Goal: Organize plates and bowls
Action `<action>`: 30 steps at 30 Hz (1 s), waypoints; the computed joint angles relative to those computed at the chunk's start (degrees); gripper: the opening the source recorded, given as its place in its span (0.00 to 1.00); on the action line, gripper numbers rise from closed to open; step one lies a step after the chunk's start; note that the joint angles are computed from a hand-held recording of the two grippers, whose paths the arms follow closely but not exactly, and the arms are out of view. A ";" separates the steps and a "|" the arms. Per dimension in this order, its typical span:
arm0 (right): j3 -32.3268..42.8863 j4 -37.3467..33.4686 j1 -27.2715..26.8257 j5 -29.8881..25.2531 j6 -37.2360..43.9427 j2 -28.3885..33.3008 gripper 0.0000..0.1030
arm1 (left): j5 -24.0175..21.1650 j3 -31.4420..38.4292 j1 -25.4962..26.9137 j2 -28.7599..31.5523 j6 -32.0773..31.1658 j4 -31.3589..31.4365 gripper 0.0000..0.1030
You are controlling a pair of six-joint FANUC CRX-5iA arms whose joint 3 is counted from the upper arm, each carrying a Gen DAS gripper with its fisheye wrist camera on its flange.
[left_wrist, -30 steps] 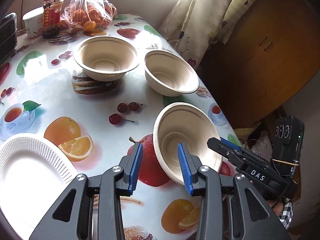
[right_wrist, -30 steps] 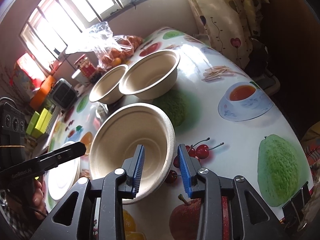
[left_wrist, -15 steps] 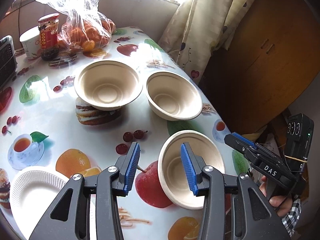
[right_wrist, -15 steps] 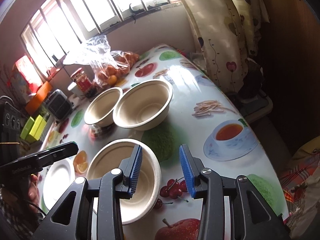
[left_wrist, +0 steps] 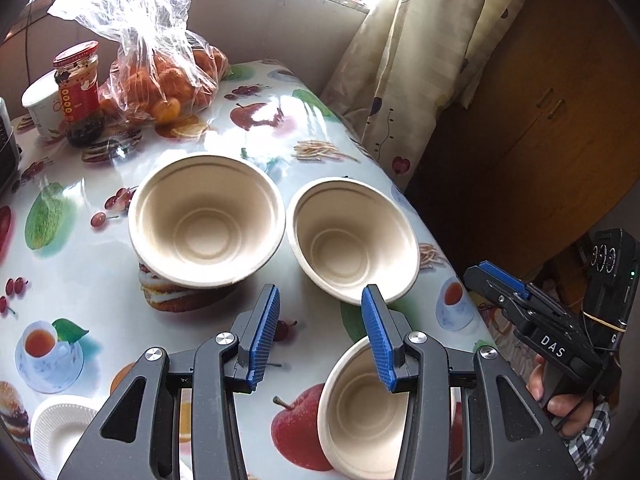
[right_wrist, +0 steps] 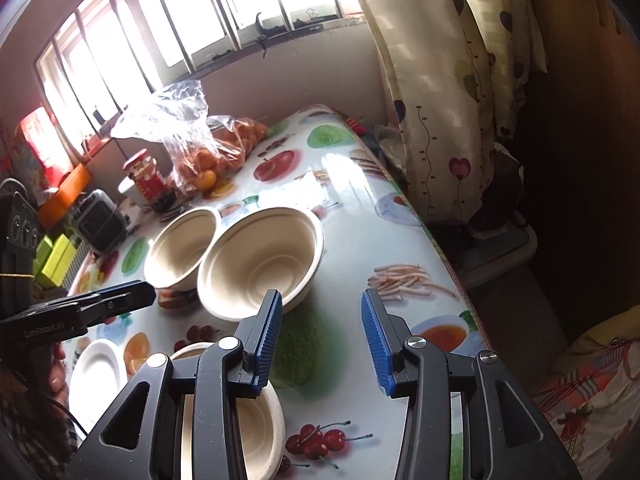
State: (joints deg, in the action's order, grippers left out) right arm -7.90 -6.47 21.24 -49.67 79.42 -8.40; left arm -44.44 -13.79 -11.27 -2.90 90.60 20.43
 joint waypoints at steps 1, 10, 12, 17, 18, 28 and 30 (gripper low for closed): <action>0.48 0.23 -0.08 -0.06 0.09 0.59 0.39 | -0.37 0.86 -0.07 0.70 1.06 -0.80 0.43; 4.79 -2.14 -1.42 -1.24 4.17 5.87 0.39 | -0.54 3.68 -0.20 4.57 2.50 -2.11 0.43; 5.23 -2.19 -1.32 -1.58 4.43 6.76 0.39 | -0.80 3.82 -0.01 5.44 2.07 -1.02 0.43; 6.58 -4.55 -1.80 -2.45 6.91 8.58 0.39 | -0.77 4.12 0.11 6.78 1.53 -0.19 0.43; 6.69 -4.70 -1.74 -2.47 7.15 8.79 0.39 | -0.69 4.15 0.17 6.95 1.39 -0.06 0.43; 7.72 -6.18 -1.92 -2.80 8.19 10.30 0.26 | -0.32 4.40 0.37 8.10 0.82 1.11 0.42; 7.96 -6.77 -2.13 -3.16 8.61 10.51 0.22 | -0.15 4.16 0.45 8.25 0.54 1.76 0.42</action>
